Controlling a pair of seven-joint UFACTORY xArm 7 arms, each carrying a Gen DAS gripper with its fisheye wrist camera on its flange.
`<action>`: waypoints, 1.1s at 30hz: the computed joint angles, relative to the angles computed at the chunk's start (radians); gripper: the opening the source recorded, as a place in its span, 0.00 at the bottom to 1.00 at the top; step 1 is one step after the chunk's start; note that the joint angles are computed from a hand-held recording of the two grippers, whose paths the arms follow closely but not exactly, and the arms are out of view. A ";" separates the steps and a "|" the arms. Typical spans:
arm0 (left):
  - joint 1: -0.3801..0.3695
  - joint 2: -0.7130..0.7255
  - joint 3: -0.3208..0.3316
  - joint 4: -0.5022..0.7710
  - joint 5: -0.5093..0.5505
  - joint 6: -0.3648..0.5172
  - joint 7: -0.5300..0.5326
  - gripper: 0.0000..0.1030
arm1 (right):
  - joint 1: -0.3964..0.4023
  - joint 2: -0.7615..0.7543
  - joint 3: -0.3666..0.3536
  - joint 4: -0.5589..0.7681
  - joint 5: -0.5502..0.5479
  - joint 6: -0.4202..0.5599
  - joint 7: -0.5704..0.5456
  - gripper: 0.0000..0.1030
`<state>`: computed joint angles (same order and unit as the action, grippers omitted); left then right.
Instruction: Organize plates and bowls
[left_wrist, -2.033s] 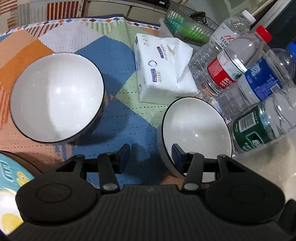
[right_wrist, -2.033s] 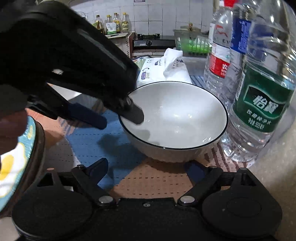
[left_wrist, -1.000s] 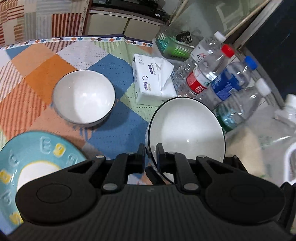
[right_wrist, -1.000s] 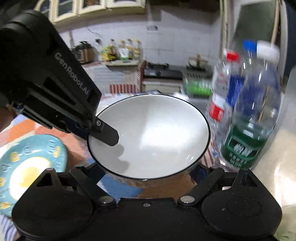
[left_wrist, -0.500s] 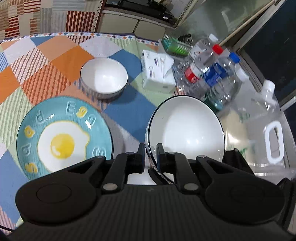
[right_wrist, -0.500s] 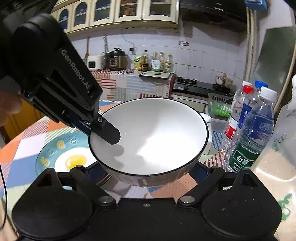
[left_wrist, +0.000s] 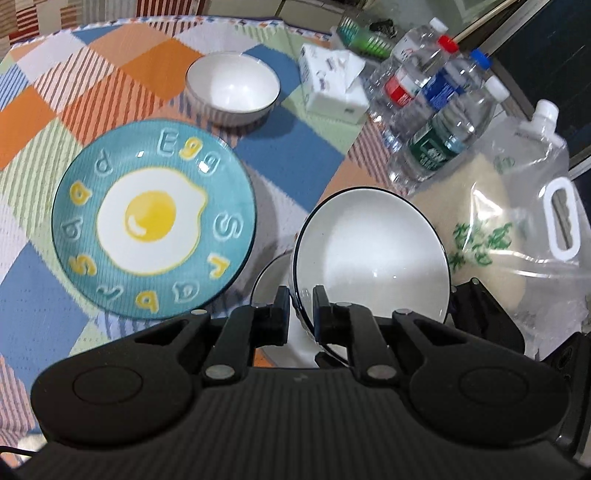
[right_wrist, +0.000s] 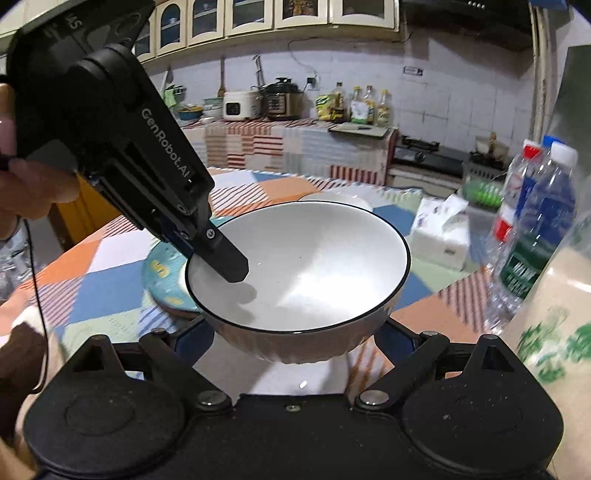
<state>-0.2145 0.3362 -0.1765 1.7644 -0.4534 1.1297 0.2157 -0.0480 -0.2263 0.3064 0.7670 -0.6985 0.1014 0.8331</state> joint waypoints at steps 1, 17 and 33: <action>0.001 -0.003 0.002 -0.008 0.004 0.005 0.000 0.11 | 0.022 -0.002 -0.015 -0.010 0.026 -0.004 -0.019 0.94; -0.042 0.011 0.014 -0.027 0.128 0.054 -0.053 0.10 | 0.089 0.011 -0.012 -0.020 0.059 0.115 -0.028 0.93; -0.081 0.004 0.016 -0.056 0.235 -0.001 -0.059 0.11 | 0.181 0.039 -0.064 0.039 -0.003 0.241 0.009 0.94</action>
<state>-0.2951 0.3401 -0.1609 1.7084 -0.2187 1.1287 0.1569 0.1328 -0.1869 0.2424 0.8061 -0.7013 0.3425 0.8422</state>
